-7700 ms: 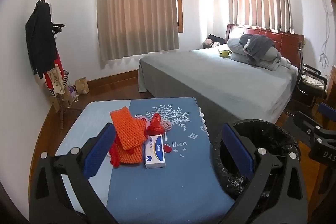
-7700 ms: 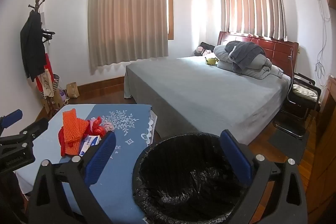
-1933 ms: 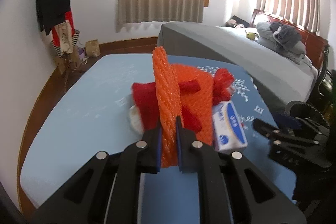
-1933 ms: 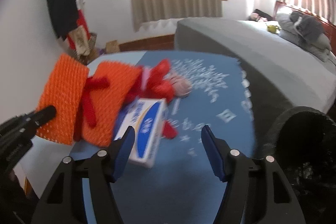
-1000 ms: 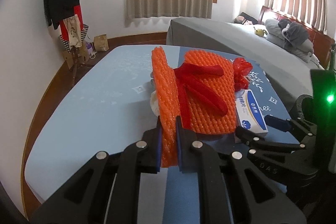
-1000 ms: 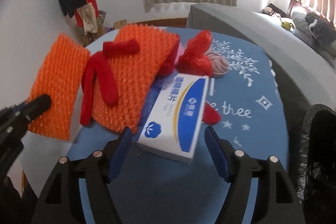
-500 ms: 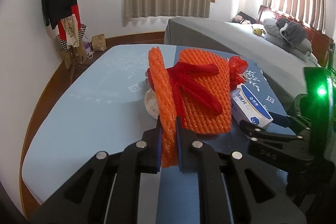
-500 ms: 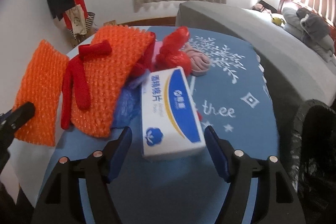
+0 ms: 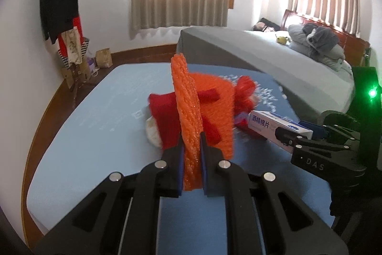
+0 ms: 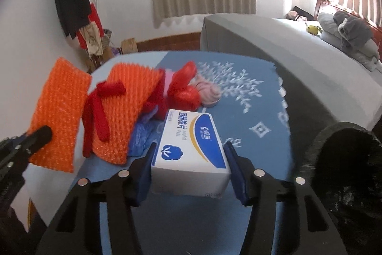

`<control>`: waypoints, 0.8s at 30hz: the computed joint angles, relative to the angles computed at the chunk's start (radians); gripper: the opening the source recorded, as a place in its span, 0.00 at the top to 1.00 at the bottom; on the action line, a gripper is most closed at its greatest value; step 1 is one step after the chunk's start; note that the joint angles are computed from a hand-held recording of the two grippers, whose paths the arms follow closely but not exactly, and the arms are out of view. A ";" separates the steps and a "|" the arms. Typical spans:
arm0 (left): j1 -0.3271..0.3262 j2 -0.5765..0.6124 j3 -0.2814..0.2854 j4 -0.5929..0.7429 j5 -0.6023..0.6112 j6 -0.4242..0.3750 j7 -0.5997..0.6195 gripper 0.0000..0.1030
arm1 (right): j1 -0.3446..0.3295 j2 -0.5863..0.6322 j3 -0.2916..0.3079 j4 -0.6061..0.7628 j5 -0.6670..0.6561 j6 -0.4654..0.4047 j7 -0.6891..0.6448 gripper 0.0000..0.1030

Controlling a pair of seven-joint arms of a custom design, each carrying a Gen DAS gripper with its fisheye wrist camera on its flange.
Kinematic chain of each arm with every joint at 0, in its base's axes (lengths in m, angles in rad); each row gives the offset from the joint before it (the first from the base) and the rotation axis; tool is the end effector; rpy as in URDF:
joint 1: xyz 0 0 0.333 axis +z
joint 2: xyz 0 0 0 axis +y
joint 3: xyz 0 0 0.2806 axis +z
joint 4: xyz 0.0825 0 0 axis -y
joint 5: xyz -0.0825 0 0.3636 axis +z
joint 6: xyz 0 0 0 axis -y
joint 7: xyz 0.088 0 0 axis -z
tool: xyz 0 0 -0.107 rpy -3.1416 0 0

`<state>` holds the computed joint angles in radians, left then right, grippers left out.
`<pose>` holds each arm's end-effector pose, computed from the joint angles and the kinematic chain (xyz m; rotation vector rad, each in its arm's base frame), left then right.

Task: Collect trash
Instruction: 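Grasp the white tissue box with the right gripper while the left holds the orange net, then drop the orange net and tissue box into the bin with both grippers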

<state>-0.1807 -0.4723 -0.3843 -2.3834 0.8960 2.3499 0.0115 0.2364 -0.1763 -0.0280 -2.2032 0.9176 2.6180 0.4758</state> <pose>0.3782 -0.2418 0.5084 -1.9164 1.1904 -0.6843 0.5161 0.0901 0.4897 -2.0521 1.0512 -0.3449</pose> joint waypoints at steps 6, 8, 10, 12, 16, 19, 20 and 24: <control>-0.008 0.065 -0.014 0.071 0.026 0.023 0.003 0.90 | -0.036 -0.025 -0.037 0.017 0.003 -0.080 0.006 0.47; -0.014 0.089 -0.014 0.093 0.030 0.028 0.006 0.90 | -0.049 -0.033 -0.049 0.018 0.018 -0.081 -0.004 0.47; -0.021 0.116 -0.014 0.118 0.039 0.034 0.011 0.90 | -0.060 -0.042 -0.059 0.020 0.037 -0.081 -0.018 0.47; -0.028 0.147 -0.015 0.149 0.057 0.042 0.014 0.90 | -0.071 -0.049 -0.069 0.025 0.050 -0.078 -0.027 0.47; -0.043 0.214 -0.007 0.214 0.101 0.077 0.022 0.90 | -0.098 -0.053 -0.086 0.035 0.063 -0.047 -0.040 0.47; -0.062 0.285 -0.001 0.285 0.138 0.104 0.030 0.90 | -0.125 -0.045 -0.102 0.049 0.057 -0.025 -0.036 0.47; -0.071 0.318 0.003 0.317 0.150 0.122 0.036 0.90 | -0.133 -0.043 -0.104 0.051 0.051 -0.020 -0.030 0.47; -0.118 0.426 0.027 0.424 0.182 0.158 0.071 0.90 | -0.177 -0.017 -0.117 0.066 0.015 0.020 0.003 0.47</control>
<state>-0.2988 -0.0464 -0.3576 -1.9594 1.0783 2.5084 0.0821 0.0591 -0.1929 -0.1449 -2.1375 0.9331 2.6378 0.4786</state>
